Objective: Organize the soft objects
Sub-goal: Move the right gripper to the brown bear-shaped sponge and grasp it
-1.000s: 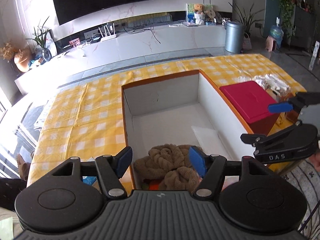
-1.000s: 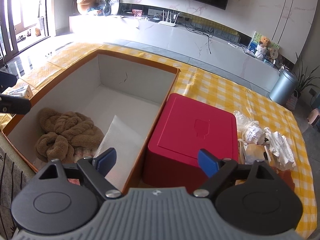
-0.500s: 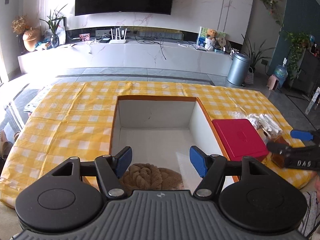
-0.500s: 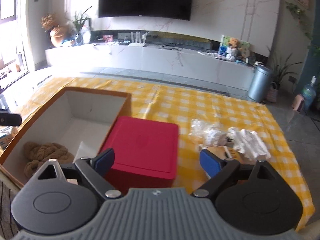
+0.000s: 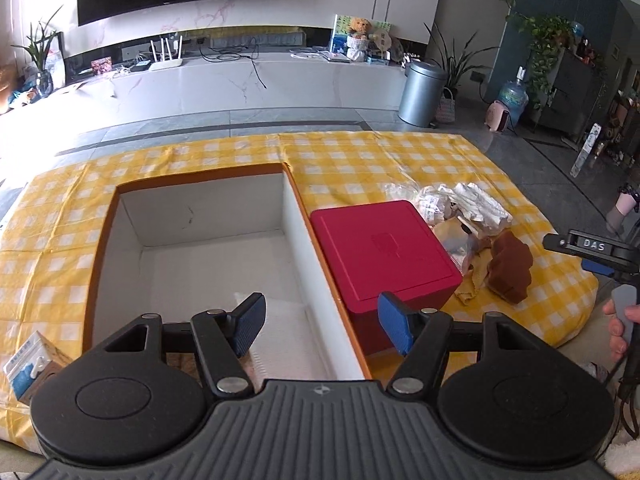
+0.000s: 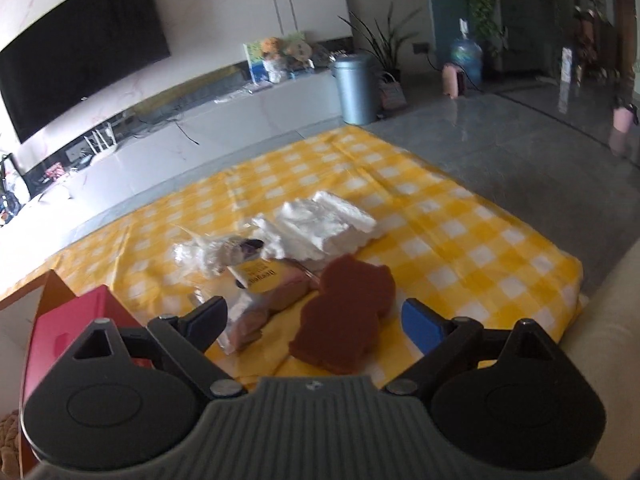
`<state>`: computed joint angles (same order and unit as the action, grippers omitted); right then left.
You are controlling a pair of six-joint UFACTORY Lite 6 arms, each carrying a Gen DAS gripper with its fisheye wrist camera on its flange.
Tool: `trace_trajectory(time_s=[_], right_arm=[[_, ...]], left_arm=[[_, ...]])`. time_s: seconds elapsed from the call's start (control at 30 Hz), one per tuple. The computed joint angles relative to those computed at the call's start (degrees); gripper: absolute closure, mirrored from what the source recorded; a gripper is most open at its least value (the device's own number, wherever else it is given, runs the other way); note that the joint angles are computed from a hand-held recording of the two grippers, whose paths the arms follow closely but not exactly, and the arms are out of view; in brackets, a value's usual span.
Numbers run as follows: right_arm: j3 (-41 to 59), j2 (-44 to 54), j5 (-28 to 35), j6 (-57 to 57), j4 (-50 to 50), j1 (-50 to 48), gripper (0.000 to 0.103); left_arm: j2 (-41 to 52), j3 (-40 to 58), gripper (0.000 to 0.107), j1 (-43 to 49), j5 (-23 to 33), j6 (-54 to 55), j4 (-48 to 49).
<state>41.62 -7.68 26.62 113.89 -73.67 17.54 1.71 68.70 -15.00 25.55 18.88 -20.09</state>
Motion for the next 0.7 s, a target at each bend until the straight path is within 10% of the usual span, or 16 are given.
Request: trace_trajectory(time_s=[0.53, 0.7], right_arm=[[11.0, 22.2, -18.2, 8.8, -6.1, -14.4, 0.01], [17.1, 28.6, -13.9, -3.6, 6.9, -13.3, 0.011]], left_arm=[[12.0, 11.9, 0.031, -11.7, 6.3, -14.5, 13.1], [12.8, 13.8, 0.031, -14.7, 7.5, -19.4, 18.5]])
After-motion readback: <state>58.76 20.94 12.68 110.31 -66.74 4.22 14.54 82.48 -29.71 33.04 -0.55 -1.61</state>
